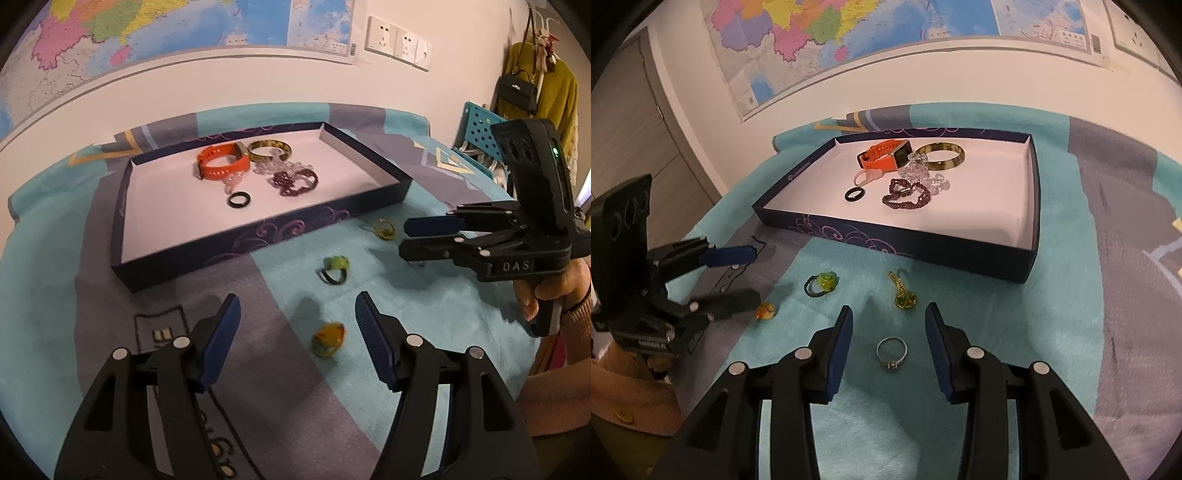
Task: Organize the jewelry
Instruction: 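Withdraw both tools from the tray back over the remaining jewelry, then lower the left tool onto the yellow glass ring and close it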
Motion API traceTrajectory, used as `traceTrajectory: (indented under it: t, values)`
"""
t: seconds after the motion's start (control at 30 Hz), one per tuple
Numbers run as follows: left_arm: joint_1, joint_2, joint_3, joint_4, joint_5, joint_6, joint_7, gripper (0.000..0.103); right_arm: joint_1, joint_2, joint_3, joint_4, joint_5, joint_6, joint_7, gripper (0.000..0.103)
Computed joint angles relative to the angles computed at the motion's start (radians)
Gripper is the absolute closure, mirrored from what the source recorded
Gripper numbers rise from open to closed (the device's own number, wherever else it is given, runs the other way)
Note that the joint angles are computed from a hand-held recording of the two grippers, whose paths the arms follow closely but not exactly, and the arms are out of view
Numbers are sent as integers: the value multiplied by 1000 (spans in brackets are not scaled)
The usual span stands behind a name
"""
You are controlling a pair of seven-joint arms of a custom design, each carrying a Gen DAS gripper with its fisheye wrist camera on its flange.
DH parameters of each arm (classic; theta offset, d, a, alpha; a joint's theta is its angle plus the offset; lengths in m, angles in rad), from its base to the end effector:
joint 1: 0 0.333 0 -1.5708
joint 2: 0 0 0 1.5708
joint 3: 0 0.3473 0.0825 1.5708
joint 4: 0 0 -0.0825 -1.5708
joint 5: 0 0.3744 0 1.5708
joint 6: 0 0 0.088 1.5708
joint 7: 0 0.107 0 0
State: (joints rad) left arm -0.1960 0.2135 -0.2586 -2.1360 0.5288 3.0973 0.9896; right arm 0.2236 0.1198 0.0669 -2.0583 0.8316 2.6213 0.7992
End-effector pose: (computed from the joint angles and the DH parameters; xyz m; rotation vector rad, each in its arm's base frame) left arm 0.5312 -0.2967 0.4303 -1.4902 2.1660 -0.9253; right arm 0.5791 0.1539 0.4569 -2.0493 1.3362 -0.0723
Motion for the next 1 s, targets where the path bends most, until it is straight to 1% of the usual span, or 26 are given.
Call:
traceTrajectory:
  t: [0.13, 0.2, 0.23, 0.4, 0.47, 0.5, 0.57, 0.63, 0.67, 0.77, 0.8, 0.83, 0.87, 0.9, 1.0]
  values:
    - [-18, -5, 13, -5, 22, -10, -15, 39, 3, -1, 1, -5, -1, 9, 7, 64]
    - [0, -10, -8, -19, 0, 1, 1, 39, 3, -2, 1, -8, 7, 19, 8, 59]
    - [1, -13, -11, -25, -3, 4, 2, 39, 3, -3, 0, -9, 6, 23, 12, 58]
    - [13, -6, -33, -21, -32, -13, 32, 41, 6, -2, 1, -12, 5, 31, 16, 58]
    - [18, -1, -44, -18, -49, -19, 48, 44, 8, -2, 2, -12, -2, 34, 18, 58]
    - [39, 2, -70, -18, -79, -21, 77, 46, 9, -3, 2, -13, -6, 36, 19, 58]
    - [45, 7, -82, -13, -105, -32, 97, 48, 11, -2, 2, -13, -15, 39, 26, 58]
    - [57, 13, -99, -9, -135, -38, 124, 53, 10, 0, 4, -11, -10, 36, 22, 58]
    - [69, 16, -115, -9, -157, -40, 145, 54, 11, 1, 4, -10, -11, 36, 23, 58]
    - [88, 20, -139, -8, -204, -43, 184, 60, 11, 3, 4, -7, -13, 30, 23, 58]
    - [93, 21, -145, -7, -217, -44, 195, 62, 11, 2, 4, -7, -14, 29, 23, 58]
    - [110, 24, -165, -5, -242, -47, 218, 66, 11, 2, 4, -7, -14, 29, 23, 57]
    - [113, 27, -171, -4, -255, -49, 230, 67, 11, 2, 4, -8, -13, 29, 23, 57]
    - [105, 27, -163, -3, -256, -49, 229, 68, 11, 2, 4, -8, -13, 29, 23, 57]
    - [104, 29, -167, -1, -271, -52, 248, 74, 10, 0, 4, -10, -9, 28, 22, 57]
